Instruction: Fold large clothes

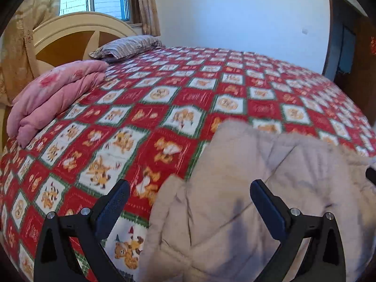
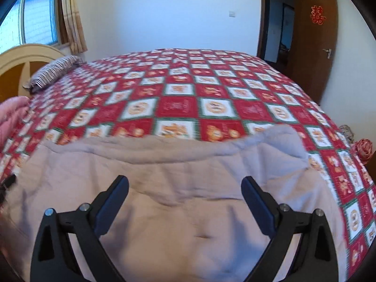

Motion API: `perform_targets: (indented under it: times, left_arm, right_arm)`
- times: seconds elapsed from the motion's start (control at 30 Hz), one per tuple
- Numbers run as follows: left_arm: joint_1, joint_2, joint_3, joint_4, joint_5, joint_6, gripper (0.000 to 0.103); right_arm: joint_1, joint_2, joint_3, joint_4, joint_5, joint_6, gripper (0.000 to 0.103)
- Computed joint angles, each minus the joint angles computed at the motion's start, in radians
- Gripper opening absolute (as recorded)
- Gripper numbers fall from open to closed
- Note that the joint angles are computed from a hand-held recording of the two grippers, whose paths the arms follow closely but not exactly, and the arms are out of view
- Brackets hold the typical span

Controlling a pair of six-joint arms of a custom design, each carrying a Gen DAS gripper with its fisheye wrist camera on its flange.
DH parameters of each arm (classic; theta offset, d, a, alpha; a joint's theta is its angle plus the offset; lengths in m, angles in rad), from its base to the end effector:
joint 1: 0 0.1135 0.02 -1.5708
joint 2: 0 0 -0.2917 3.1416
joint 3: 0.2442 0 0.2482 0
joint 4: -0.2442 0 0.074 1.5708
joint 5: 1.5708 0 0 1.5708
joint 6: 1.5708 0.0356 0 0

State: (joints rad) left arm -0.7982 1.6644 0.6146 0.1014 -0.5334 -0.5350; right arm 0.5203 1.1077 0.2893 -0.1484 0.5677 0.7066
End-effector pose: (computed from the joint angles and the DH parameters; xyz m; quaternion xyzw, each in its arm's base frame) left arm 0.2085 -0.1880 0.1399 0.0405 0.9210 0.0145 0.3873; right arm 0.1459 0.0615 0.1541 0.1682 0.9048 -0.0543 0.3874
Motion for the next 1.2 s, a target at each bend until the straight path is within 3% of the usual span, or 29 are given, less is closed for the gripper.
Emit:
perform_targets:
  times: [0.1, 0.23, 0.27, 0.5, 0.73, 0.8, 0.87, 0.97, 1.07, 1.13, 1.2]
  left_arm:
    - [-0.017, 0.099, 0.011, 0.013, -0.023, -0.001, 0.102]
    - [-0.025, 0.143, -0.025, 0.123, -0.017, -0.002, 0.102]
    - [-0.018, 0.149, -0.025, 0.130, -0.002, -0.006, 0.102]
    - [-0.011, 0.164, -0.025, 0.149, 0.038, -0.043, 0.102]
    - [-0.004, 0.166, -0.018, 0.139, 0.043, -0.036, 0.102]
    - [0.004, 0.112, -0.031, 0.088, 0.074, -0.029, 0.102]
    - [-0.017, -0.031, -0.128, 0.091, 0.052, -0.063, 0.102]
    - [-0.061, -0.215, -0.261, 0.073, -0.001, -0.099, 0.102]
    - [-0.061, -0.195, -0.319, 0.081, 0.020, -0.136, 0.102]
    - [-0.054, -0.138, -0.363, 0.170, 0.069, -0.159, 0.102]
    - [-0.059, -0.137, -0.401, 0.227, 0.091, -0.211, 0.102]
  right_arm:
    - [0.059, 0.182, 0.040, 0.098, -0.002, 0.006, 0.098]
    - [0.067, 0.428, 0.046, 0.242, -0.032, -0.009, 0.101]
    - [0.054, 0.445, 0.030, 0.284, -0.040, -0.015, 0.102]
    - [0.051, 0.563, 0.088, 0.270, -0.017, -0.028, 0.103]
    - [0.066, 0.576, 0.087, 0.274, -0.002, -0.005, 0.103]
    - [0.062, 0.565, 0.083, 0.271, -0.007, -0.009, 0.103]
    - [0.052, 0.502, 0.066, 0.231, -0.030, -0.001, 0.102]
    - [0.172, 0.324, 0.056, 0.017, 0.029, 0.114, 0.100]
    - [0.392, 0.251, 0.053, -0.223, 0.155, 0.400, 0.103]
    - [0.431, 0.345, 0.035, -0.189, 0.122, 0.460, 0.103]
    - [0.489, 0.432, 0.019, -0.141, 0.173, 0.534, 0.103]
